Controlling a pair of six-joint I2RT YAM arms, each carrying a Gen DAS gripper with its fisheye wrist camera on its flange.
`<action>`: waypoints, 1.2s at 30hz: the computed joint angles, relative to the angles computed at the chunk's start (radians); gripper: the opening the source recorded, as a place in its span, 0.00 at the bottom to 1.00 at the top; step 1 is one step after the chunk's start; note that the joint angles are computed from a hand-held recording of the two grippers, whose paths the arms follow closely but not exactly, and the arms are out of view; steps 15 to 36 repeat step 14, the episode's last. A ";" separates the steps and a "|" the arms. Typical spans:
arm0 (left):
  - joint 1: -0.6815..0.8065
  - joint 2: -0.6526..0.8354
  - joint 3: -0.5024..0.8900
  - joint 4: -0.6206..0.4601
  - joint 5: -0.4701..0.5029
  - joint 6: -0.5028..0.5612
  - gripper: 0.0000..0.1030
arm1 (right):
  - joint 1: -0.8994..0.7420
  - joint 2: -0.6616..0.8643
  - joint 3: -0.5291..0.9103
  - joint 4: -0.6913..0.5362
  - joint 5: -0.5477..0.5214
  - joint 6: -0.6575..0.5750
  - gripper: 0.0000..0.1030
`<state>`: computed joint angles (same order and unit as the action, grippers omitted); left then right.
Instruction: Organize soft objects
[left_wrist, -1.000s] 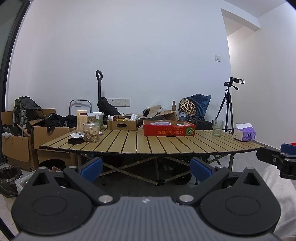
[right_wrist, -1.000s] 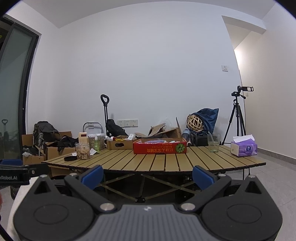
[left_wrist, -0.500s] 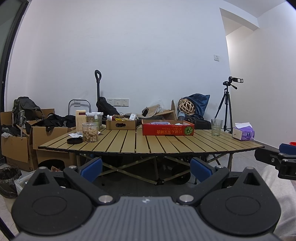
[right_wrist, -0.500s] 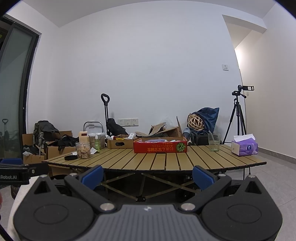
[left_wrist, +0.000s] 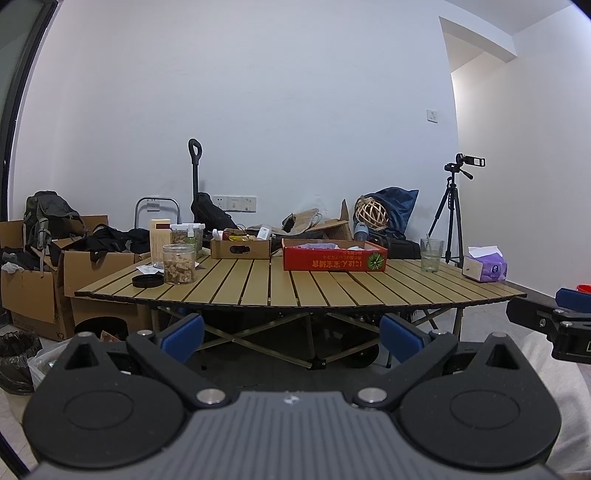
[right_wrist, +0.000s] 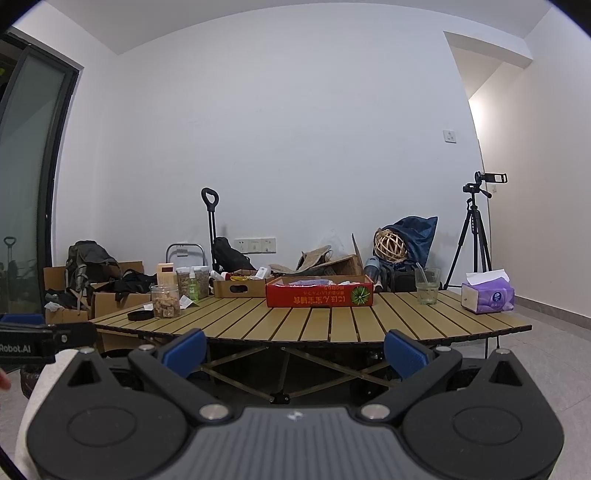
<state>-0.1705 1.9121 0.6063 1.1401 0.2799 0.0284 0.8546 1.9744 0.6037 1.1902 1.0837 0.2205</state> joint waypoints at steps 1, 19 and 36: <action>-0.002 0.001 -0.001 0.002 -0.005 0.000 1.00 | 0.000 0.000 0.000 0.001 0.001 0.000 1.00; -0.009 -0.017 -0.008 0.021 -0.019 -0.019 1.00 | -0.007 0.000 0.009 0.030 -0.005 -0.047 1.00; -0.009 -0.017 -0.008 0.021 -0.019 -0.019 1.00 | -0.007 0.000 0.009 0.030 -0.005 -0.047 1.00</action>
